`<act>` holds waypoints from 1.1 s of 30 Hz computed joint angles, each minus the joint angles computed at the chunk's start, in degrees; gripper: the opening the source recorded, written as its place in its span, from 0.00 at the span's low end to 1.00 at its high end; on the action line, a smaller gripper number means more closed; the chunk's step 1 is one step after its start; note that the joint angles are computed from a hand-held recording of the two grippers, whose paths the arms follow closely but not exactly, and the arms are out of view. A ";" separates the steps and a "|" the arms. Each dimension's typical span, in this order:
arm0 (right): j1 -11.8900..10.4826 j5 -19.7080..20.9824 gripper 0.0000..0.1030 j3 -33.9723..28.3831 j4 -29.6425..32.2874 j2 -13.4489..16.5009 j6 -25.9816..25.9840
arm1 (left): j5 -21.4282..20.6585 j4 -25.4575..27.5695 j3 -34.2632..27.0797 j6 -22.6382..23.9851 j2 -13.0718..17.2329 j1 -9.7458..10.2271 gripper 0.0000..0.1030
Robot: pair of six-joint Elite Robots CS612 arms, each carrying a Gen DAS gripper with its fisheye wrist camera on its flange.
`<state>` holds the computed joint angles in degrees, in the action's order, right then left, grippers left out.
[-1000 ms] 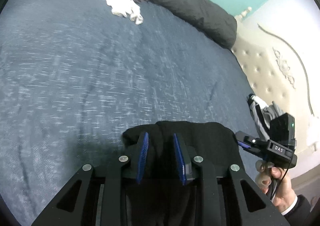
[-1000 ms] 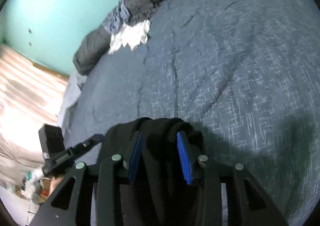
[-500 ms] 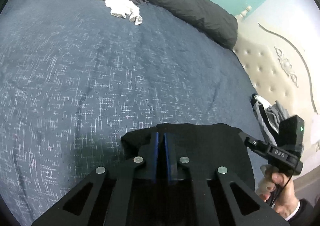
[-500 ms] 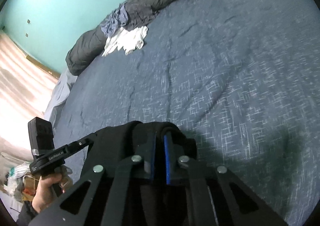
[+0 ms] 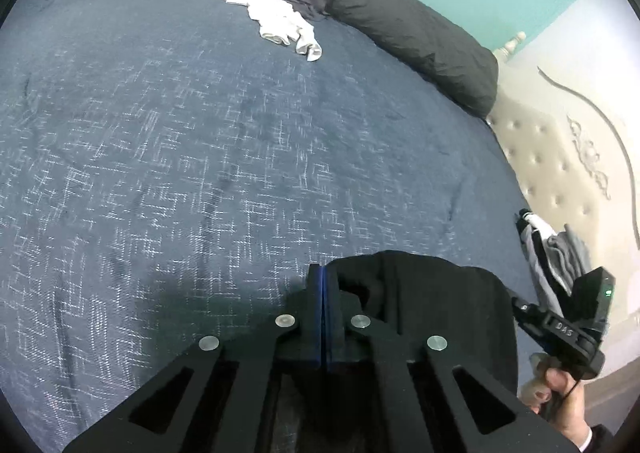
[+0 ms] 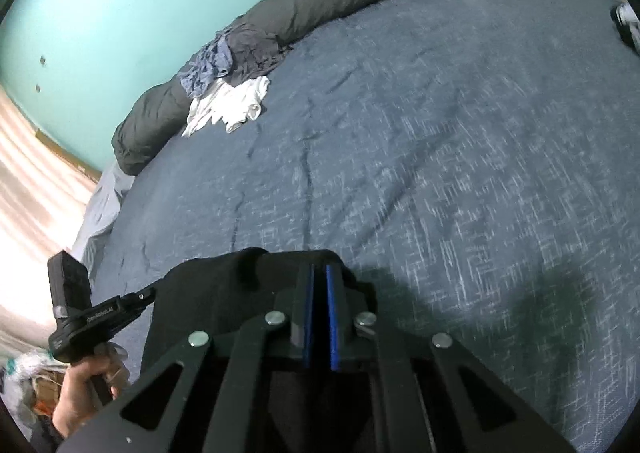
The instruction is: Fold clothes
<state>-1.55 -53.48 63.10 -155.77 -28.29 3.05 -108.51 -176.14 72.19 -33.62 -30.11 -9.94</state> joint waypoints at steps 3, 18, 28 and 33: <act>-0.05 3.08 0.05 -0.11 -0.34 0.14 -2.05 | -3.75 -1.89 -0.89 -0.67 0.61 0.34 0.00; -0.03 4.32 0.05 -0.35 1.22 0.09 -5.74 | -3.92 11.24 -6.99 7.84 2.31 -1.26 0.18; -0.77 4.05 0.05 1.06 -5.66 0.58 2.73 | 0.07 6.59 -4.34 5.66 1.46 -1.51 0.05; -1.23 2.71 0.00 1.62 -9.88 0.90 9.68 | -1.00 5.76 -4.17 4.24 1.64 -1.22 0.05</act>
